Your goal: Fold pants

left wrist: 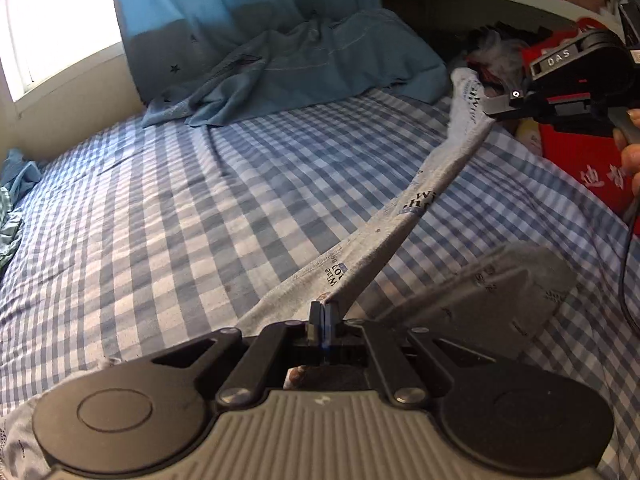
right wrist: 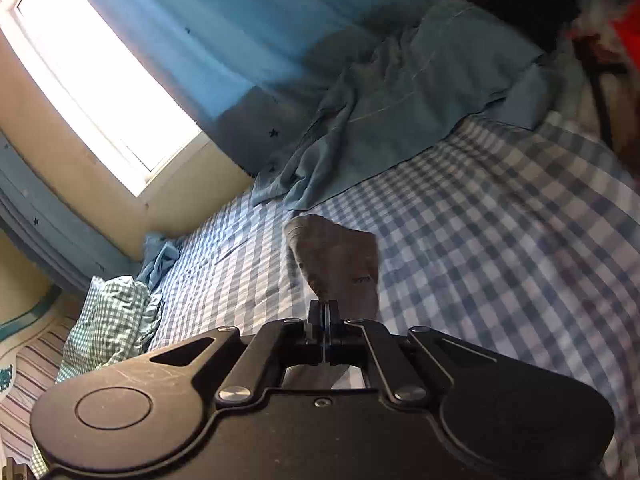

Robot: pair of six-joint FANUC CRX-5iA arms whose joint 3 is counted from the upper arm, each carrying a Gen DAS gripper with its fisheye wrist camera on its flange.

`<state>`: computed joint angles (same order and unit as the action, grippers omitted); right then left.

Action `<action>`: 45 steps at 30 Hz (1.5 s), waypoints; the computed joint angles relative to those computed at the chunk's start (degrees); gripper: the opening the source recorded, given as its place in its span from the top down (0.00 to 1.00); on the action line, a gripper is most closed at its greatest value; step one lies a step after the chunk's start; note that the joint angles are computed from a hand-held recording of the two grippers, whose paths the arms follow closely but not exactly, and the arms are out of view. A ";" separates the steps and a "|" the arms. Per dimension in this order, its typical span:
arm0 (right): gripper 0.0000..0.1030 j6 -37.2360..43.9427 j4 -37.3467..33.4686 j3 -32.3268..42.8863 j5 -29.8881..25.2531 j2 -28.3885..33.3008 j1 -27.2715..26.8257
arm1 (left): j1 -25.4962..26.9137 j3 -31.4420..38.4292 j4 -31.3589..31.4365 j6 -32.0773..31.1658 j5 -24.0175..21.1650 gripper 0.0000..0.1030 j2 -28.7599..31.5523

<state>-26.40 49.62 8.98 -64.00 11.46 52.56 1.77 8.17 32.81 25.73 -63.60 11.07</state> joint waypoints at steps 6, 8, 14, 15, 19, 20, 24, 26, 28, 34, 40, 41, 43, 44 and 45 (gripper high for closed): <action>1.00 -17.65 -3.22 -13.95 -6.49 -5.94 10.06 | -1.58 -6.75 -6.52 -2.72 -1.60 1.00 -3.32; 1.00 -19.53 -5.79 -16.39 -6.63 -6.35 12.25 | -1.89 -8.39 -8.26 -2.81 -1.47 1.00 -4.07; 0.74 -30.41 -6.66 -23.21 -2.01 -9.38 14.80 | -2.82 -9.80 -10.92 -1.79 -0.53 1.00 -5.35; 0.70 -32.88 -5.80 -24.49 -1.25 -10.03 14.90 | -2.88 -9.88 -11.15 -1.85 -0.46 1.00 -5.42; 0.53 -44.05 -2.49 -28.09 -1.71 -11.98 15.36 | -3.31 -9.02 -12.20 -1.69 -0.67 1.00 -5.16; 0.52 -45.94 -1.82 -28.44 -2.41 -12.27 15.51 | -3.50 -8.80 -12.43 -1.56 -0.68 1.00 -5.09; 0.57 -42.98 -5.95 -25.18 -4.64 -11.53 14.04 | -3.87 -8.62 -12.85 -0.44 -0.32 1.00 -4.98; 0.98 -36.08 -10.69 -21.58 -5.58 -10.13 12.16 | -3.86 -8.64 -12.72 0.12 -0.01 1.00 -5.12; 0.98 -31.64 -8.16 -21.04 -5.12 -10.11 11.32 | -3.45 -9.17 -11.51 0.04 0.71 1.00 -5.70; 0.98 -8.34 2.46 -17.18 -6.52 -10.14 10.44 | -2.59 -11.76 -9.08 -1.42 2.15 1.00 -7.09; 0.98 -2.98 -11.97 -19.86 -6.30 -11.24 9.24 | -3.91 -12.89 -11.79 0.93 3.24 1.00 -6.02; 0.98 -3.21 -13.48 -20.19 -6.31 -11.18 9.37 | -3.92 -13.09 -11.79 0.56 3.47 1.00 -5.97; 0.98 -4.37 -14.20 -21.09 -6.25 -11.18 10.07 | -3.71 -13.22 -11.58 -0.64 3.21 1.00 -5.84; 0.97 -4.53 -14.36 -20.95 -6.76 -10.90 10.33 | -3.57 -13.15 -11.50 -1.45 2.68 1.00 -5.62; 0.97 -4.38 -14.73 -20.86 -7.02 -10.73 10.41 | -3.43 -12.46 -11.64 -2.03 1.45 1.00 -5.08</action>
